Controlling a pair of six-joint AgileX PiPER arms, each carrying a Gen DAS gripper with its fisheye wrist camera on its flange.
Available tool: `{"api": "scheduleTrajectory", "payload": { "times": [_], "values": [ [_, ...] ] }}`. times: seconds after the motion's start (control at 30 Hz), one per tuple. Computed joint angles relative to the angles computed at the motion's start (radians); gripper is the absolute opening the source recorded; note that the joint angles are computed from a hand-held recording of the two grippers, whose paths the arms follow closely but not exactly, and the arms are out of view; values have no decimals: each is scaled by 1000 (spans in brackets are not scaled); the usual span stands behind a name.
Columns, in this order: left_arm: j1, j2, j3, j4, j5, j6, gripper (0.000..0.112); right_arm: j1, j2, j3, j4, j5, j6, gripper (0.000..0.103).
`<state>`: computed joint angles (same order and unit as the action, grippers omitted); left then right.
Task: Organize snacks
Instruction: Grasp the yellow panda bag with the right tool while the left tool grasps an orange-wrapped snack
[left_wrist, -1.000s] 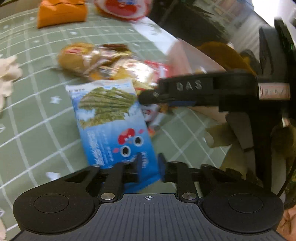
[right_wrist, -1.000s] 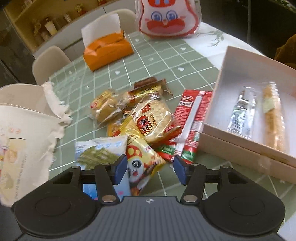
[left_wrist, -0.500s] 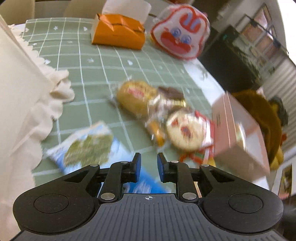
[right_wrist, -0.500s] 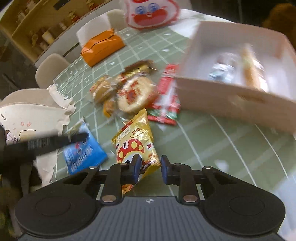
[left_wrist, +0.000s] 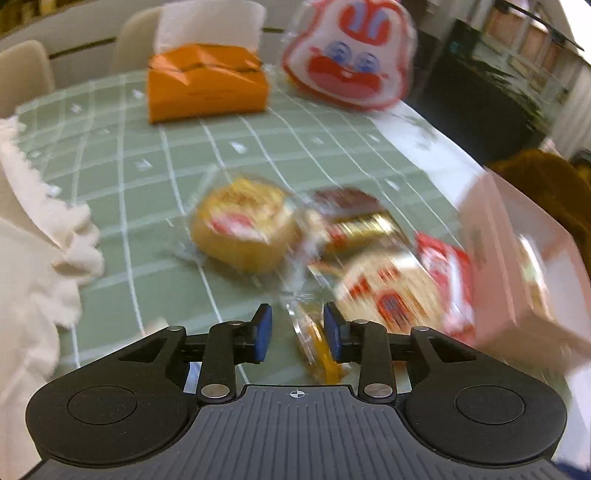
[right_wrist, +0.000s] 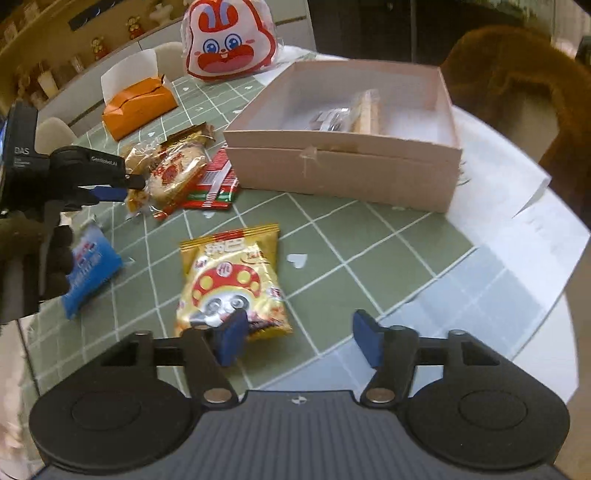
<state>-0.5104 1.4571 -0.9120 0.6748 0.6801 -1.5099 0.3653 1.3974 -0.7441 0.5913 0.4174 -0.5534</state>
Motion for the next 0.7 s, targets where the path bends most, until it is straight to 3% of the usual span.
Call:
{"api": "scheduleTrajectory", "payload": {
  "times": [0.13, 0.33, 0.4, 0.53, 0.7],
  "values": [
    [-94, -88, 128, 77, -75, -87, 26, -16, 20, -13, 46, 21, -15, 65],
    [-200, -194, 248, 107, -189, -198, 26, 27, 25, -24, 48, 10, 5, 69],
    [-261, -205, 246, 122, -150, -225, 27, 51, 25, -28, 40, 9, 7, 69],
    [-328, -157, 177, 74, -38, -132, 29, 106, 43, -43, 39, -4, 18, 73],
    [-305, -97, 121, 64, -9, -93, 29, 146, 111, -79, 32, -29, 48, 76]
  ]
}}
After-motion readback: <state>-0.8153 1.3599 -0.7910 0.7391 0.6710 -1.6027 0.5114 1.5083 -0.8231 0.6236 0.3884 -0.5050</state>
